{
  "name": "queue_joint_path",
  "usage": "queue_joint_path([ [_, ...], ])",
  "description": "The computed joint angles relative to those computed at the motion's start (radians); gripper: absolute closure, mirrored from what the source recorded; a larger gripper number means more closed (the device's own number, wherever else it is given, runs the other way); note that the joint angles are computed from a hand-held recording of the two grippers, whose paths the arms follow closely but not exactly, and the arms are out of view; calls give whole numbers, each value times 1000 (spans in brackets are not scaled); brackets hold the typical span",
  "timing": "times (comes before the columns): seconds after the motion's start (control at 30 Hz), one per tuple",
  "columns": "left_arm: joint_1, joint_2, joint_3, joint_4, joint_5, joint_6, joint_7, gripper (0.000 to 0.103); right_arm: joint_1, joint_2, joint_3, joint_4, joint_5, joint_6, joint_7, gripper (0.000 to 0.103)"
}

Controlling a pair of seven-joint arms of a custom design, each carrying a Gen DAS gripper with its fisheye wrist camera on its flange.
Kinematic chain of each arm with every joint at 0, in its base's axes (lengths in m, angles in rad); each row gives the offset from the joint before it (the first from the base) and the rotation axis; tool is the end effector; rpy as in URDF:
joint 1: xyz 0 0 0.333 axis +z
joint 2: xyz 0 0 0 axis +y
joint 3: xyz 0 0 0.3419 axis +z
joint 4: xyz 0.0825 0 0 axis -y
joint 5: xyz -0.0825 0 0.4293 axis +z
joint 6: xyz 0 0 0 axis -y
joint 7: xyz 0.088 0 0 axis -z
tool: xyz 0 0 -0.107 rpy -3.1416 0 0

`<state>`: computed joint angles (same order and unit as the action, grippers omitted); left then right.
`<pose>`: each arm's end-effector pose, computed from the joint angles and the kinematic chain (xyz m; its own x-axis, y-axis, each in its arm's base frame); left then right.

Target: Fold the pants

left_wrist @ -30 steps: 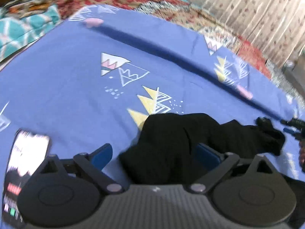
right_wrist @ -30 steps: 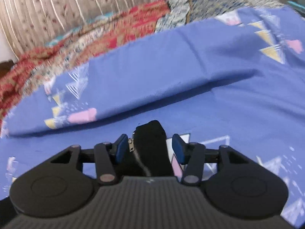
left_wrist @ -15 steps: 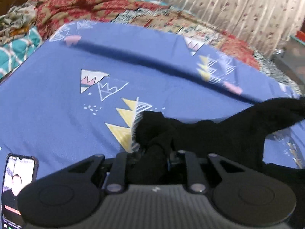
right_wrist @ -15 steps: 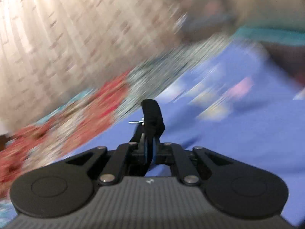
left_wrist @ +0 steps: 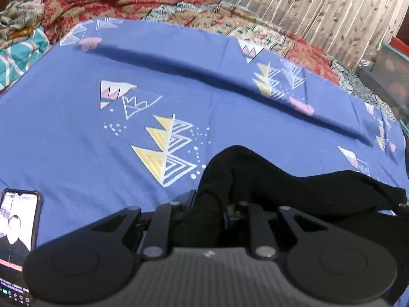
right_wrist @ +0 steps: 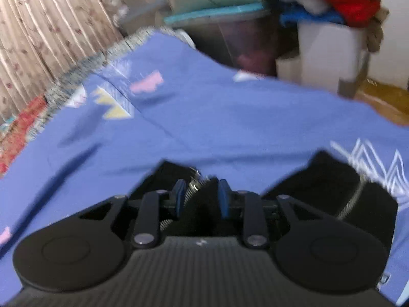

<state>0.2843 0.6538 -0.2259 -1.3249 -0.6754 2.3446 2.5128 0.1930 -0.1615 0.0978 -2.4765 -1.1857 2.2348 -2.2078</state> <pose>0.8167 0.0855 0.4050 -0.4778 -0.8377 0.2644 -0.7328 0.2141 -0.6459 0.4775 0.1135 0.3538 -0.8913 -0.3103 -0.3307 0.0171 0.7058 -0.7082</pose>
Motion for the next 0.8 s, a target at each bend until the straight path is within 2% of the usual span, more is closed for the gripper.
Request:
queue_joint_path([
  [0.13,4,-32,-12,-50,-30,47,40,87,-21,36,-22,61,-104,85,-72,70],
  [0.2,-3,-35,-10,-56,-32,62,41,87,-38,104,-50,126,-99,130,-190,50],
  [0.27,-13,-31,-3,-50,-24,69,27,87,-53,183,-79,192,-34,166,-388,43],
  [0.33,-21,-25,1,-41,-12,74,15,87,-46,243,-88,244,72,100,-565,40],
  [0.37,-25,-21,3,-35,-5,78,9,87,-39,275,-112,266,112,101,-628,39],
  [0.43,-30,-11,4,-20,4,85,-4,87,-79,302,-117,262,193,193,-708,55],
  [0.47,-32,-4,3,-10,8,90,-9,87,-58,305,-132,263,170,173,-709,92],
  [0.5,-36,5,2,2,14,99,-12,88,-32,302,-147,269,142,141,-713,99],
  [0.57,-50,26,2,31,28,127,-29,88,-39,258,-153,249,54,165,-584,99],
  [0.63,-62,67,2,100,42,117,-90,89,-36,223,-153,266,-34,84,-466,99],
  [0.73,-68,129,-24,190,39,120,-140,89,-55,199,-147,319,-135,14,-377,99],
  [0.8,-88,161,-28,225,59,145,-161,89,-65,231,-145,373,-171,-14,-365,99],
])
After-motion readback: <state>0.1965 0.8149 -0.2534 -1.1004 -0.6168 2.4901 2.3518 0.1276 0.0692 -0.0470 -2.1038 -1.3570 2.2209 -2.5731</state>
